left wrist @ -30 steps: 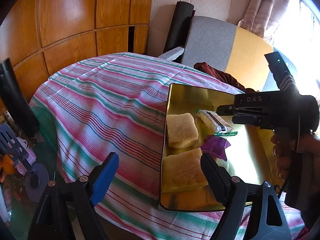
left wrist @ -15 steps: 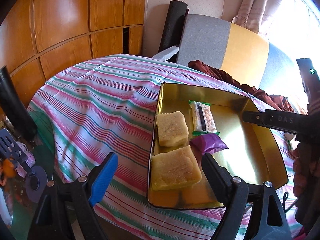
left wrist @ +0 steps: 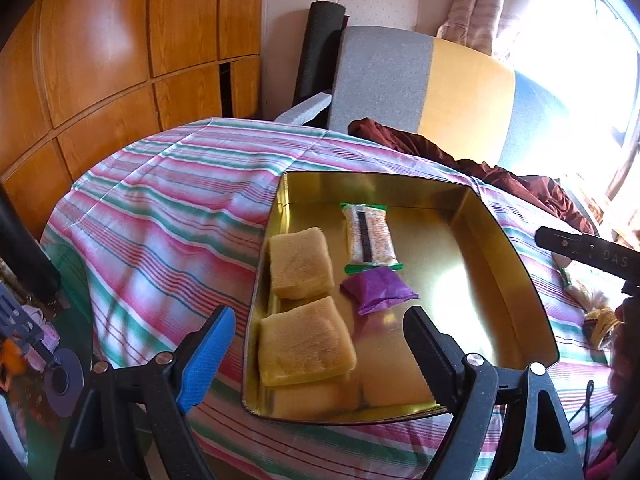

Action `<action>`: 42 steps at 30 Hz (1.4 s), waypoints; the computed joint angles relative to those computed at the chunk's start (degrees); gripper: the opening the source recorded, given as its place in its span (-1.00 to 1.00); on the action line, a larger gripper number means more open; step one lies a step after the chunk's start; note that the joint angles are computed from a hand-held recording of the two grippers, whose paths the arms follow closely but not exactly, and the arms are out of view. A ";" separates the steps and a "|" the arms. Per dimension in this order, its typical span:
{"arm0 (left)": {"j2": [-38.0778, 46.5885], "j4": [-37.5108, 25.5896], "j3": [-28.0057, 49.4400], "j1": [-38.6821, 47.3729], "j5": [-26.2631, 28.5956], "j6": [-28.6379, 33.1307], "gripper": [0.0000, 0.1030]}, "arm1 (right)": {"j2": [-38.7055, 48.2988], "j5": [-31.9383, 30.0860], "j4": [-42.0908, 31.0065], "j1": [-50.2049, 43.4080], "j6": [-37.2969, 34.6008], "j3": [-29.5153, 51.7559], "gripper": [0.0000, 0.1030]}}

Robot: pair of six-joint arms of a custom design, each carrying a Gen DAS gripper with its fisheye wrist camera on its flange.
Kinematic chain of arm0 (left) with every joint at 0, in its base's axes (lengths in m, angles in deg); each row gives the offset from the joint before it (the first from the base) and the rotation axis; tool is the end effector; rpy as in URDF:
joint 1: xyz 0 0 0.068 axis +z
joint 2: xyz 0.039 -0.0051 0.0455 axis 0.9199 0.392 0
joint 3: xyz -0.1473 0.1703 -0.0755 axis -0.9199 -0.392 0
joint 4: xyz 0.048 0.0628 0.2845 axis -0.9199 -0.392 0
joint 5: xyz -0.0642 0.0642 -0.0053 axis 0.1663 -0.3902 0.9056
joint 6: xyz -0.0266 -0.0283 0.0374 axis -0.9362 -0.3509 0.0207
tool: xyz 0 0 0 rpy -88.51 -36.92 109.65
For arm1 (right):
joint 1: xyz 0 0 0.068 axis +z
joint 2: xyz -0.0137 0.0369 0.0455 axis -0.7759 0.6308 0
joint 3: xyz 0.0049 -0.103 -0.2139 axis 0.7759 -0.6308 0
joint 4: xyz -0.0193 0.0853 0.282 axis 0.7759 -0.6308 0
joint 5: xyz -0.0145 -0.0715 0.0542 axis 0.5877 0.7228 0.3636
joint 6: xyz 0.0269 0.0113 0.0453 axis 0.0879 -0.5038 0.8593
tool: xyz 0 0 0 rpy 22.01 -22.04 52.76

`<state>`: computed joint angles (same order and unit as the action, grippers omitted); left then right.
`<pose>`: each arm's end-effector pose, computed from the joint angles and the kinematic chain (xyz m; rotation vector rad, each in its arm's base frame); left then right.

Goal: Organize objects
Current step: 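Move both grippers back toward the remaining items on the table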

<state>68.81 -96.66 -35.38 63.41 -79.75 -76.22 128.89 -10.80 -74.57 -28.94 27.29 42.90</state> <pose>0.2328 -0.0189 0.1756 0.1747 2.3640 -0.1676 0.2419 0.0896 0.1910 0.2449 2.3992 0.1597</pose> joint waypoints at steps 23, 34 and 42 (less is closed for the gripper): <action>20.88 4.28 17.84 -33.55 -9.82 -0.77 0.76 | -14.74 -24.47 -7.29 -72.58 -22.08 -10.19 0.44; 47.19 3.39 43.57 -43.96 -9.34 5.25 0.76 | -12.91 -31.09 -8.97 -78.56 -21.47 -8.94 0.44; 71.25 -2.93 70.83 -47.99 -7.40 13.48 0.80 | -9.08 -35.10 -9.03 -81.32 -21.13 -7.61 0.44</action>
<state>140.05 -99.59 35.44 15.42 -87.14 -62.74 119.81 -45.89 -83.60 -110.25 6.16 35.28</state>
